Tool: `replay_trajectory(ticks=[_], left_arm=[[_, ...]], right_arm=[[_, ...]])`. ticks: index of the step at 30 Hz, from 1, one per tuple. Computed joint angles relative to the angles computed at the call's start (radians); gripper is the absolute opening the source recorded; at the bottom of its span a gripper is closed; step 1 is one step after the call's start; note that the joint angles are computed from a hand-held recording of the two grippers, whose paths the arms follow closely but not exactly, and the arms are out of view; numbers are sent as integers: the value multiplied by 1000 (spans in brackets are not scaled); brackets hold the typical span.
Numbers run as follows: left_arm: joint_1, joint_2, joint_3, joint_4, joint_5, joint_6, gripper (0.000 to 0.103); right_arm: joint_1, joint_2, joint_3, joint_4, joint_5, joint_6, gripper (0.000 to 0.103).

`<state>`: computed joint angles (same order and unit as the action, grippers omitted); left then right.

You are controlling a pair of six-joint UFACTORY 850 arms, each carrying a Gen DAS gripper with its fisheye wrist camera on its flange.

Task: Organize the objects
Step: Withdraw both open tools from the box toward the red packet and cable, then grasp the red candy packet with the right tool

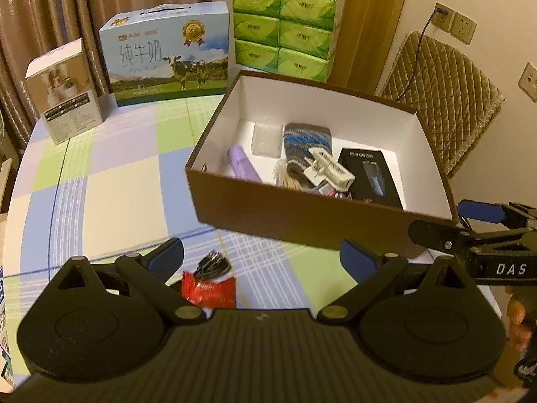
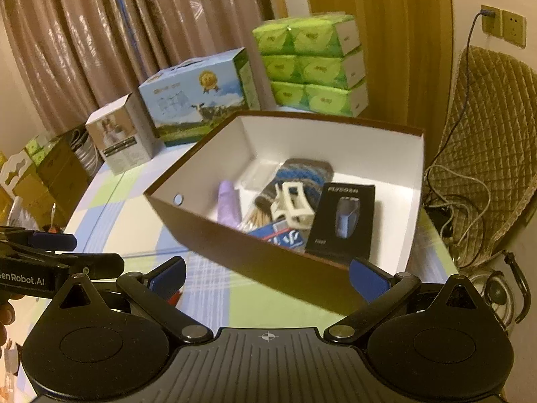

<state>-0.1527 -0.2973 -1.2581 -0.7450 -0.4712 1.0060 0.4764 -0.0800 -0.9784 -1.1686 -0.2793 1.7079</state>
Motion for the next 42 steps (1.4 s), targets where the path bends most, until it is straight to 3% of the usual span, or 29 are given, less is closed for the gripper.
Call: replay_trajectory(ticks=[20,42], left_arm=[[122,77,129,57,-37,-16,98],[190,28,120,177,-13,-122,98]], right_arm=[[97,-80,-51,223,18,-196,101],[120,-244,-161,511,72,-522,101]])
